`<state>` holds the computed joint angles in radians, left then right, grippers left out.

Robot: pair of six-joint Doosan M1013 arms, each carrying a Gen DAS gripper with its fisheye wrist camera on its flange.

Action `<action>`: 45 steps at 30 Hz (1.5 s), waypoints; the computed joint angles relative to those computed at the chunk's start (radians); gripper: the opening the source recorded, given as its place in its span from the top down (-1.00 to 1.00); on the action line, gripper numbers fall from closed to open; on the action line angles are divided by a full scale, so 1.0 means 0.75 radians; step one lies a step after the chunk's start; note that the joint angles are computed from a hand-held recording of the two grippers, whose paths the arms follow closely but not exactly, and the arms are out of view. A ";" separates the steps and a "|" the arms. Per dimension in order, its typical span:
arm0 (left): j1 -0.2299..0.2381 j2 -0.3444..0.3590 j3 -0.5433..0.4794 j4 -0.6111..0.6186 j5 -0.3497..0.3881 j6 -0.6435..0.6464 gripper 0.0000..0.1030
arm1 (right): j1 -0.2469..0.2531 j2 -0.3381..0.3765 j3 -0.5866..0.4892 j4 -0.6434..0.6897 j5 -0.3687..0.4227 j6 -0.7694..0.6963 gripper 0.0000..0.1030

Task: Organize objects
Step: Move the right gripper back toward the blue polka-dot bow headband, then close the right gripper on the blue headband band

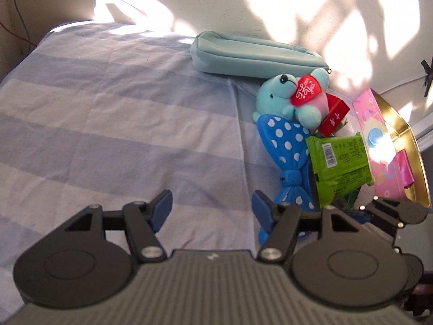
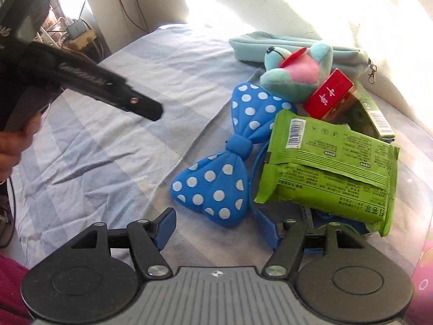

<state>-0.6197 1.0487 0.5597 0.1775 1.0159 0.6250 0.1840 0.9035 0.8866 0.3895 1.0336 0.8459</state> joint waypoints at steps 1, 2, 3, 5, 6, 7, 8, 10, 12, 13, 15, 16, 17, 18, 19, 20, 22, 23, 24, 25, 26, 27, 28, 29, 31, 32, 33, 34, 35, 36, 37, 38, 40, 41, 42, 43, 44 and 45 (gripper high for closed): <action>-0.002 -0.014 0.029 -0.004 -0.012 -0.016 -0.30 | 0.001 0.010 -0.013 -0.019 0.013 0.016 -0.31; -0.005 -0.032 0.066 -0.007 -0.030 -0.035 -0.29 | 0.002 0.022 -0.027 -0.021 0.036 0.028 -0.35; -0.007 -0.051 0.103 -0.003 -0.050 -0.051 -0.29 | 0.004 0.033 -0.045 -0.019 0.066 0.037 -0.35; -0.012 -0.080 0.159 0.022 -0.081 -0.096 -0.29 | 0.013 0.049 -0.076 0.020 0.125 0.021 -0.37; -0.014 -0.099 0.195 0.041 -0.099 -0.132 -0.29 | 0.019 0.056 -0.089 0.042 0.152 0.003 -0.37; -0.015 -0.118 0.228 0.060 -0.113 -0.168 -0.29 | 0.028 0.068 -0.114 0.090 0.202 -0.027 -0.37; -0.015 -0.136 0.258 0.086 -0.121 -0.211 -0.30 | 0.037 0.078 -0.134 0.125 0.237 -0.043 -0.37; -0.017 -0.181 0.334 0.168 -0.131 -0.327 -0.29 | 0.061 0.106 -0.183 0.197 0.317 -0.072 -0.36; -0.019 -0.225 0.406 0.261 -0.127 -0.464 -0.30 | 0.080 0.137 -0.240 0.271 0.396 -0.098 -0.35; -0.020 -0.246 0.440 0.307 -0.121 -0.536 -0.29 | 0.088 0.138 -0.243 0.281 0.400 -0.120 -0.36; -0.026 -0.281 0.495 0.388 -0.097 -0.647 -0.29 | 0.092 0.137 -0.245 0.295 0.420 -0.145 -0.29; -0.030 -0.291 0.511 0.414 -0.082 -0.676 -0.29 | 0.087 0.135 -0.246 0.303 0.436 -0.148 -0.29; -0.032 -0.298 0.523 0.421 -0.075 -0.687 -0.29 | 0.078 0.126 -0.235 0.313 0.437 -0.156 -0.28; -0.032 -0.302 0.531 0.410 -0.077 -0.686 -0.29 | 0.068 0.113 -0.217 0.320 0.420 -0.164 -0.29; -0.032 -0.302 0.536 0.380 -0.092 -0.673 -0.29 | 0.059 0.105 -0.207 0.323 0.406 -0.167 -0.29; -0.031 -0.300 0.537 0.339 -0.116 -0.651 -0.29 | 0.052 0.095 -0.196 0.326 0.386 -0.160 -0.29; -0.030 -0.291 0.539 0.237 -0.201 -0.591 -0.29 | 0.030 0.064 -0.149 0.335 0.321 -0.175 -0.29; -0.031 -0.281 0.530 0.181 -0.241 -0.554 -0.29 | 0.025 0.055 -0.138 0.325 0.283 -0.186 -0.29; -0.030 -0.265 0.513 0.109 -0.278 -0.499 -0.29 | 0.020 0.049 -0.129 0.306 0.253 -0.197 -0.29; -0.030 -0.246 0.489 0.049 -0.296 -0.447 -0.29 | 0.012 0.051 -0.133 0.292 0.249 -0.202 -0.29; -0.031 -0.215 0.443 -0.019 -0.292 -0.372 -0.29 | 0.006 0.054 -0.135 0.275 0.244 -0.200 -0.28; -0.034 -0.176 0.378 -0.063 -0.245 -0.305 -0.29 | 0.002 0.057 -0.139 0.252 0.232 -0.198 -0.27; -0.037 -0.141 0.317 -0.084 -0.195 -0.258 -0.29 | 0.003 0.059 -0.142 0.230 0.213 -0.197 -0.27; -0.040 -0.106 0.256 -0.098 -0.141 -0.212 -0.28 | 0.004 0.061 -0.143 0.221 0.192 -0.206 -0.27; -0.039 -0.040 0.141 -0.126 -0.033 -0.151 -0.27 | 0.000 0.077 -0.167 0.243 0.178 -0.230 -0.26; -0.037 -0.017 0.102 -0.137 0.005 -0.146 -0.27 | 0.001 0.085 -0.183 0.243 0.168 -0.223 -0.23; -0.035 0.001 0.073 -0.140 0.035 -0.150 -0.26 | 0.002 0.094 -0.198 0.230 0.158 -0.207 -0.23; -0.039 0.006 0.065 -0.101 0.036 -0.173 -0.27 | 0.002 0.104 -0.218 0.209 0.160 -0.186 -0.23; -0.041 0.020 0.036 -0.086 0.068 -0.175 -0.26 | 0.001 0.121 -0.246 0.189 0.177 -0.160 -0.23; -0.043 0.027 0.022 -0.068 0.085 -0.191 -0.25 | -0.003 0.141 -0.278 0.174 0.211 -0.133 -0.23; -0.044 0.029 0.016 -0.056 0.095 -0.203 -0.24 | -0.008 0.161 -0.312 0.164 0.257 -0.106 -0.21; -0.046 0.031 0.011 -0.039 0.107 -0.206 -0.17 | -0.013 0.181 -0.348 0.155 0.314 -0.075 -0.11; -0.050 0.033 0.006 0.022 0.136 -0.220 0.01 | -0.023 0.169 -0.328 0.161 0.359 -0.088 -0.07; -0.050 0.028 0.013 0.053 0.142 -0.244 0.07 | -0.027 0.156 -0.309 0.162 0.388 -0.130 -0.08; -0.047 0.028 0.012 0.078 0.155 -0.271 0.11 | -0.030 0.145 -0.294 0.163 0.440 -0.168 -0.08; -0.044 0.021 0.026 0.104 0.144 -0.302 0.12 | -0.032 0.141 -0.290 0.165 0.500 -0.194 -0.09; -0.042 0.027 0.012 0.129 0.166 -0.318 0.12 | -0.035 0.143 -0.297 0.173 0.574 -0.226 -0.09; -0.041 0.039 -0.011 0.154 0.197 -0.326 0.13 | -0.037 0.139 -0.292 0.182 0.615 -0.250 -0.10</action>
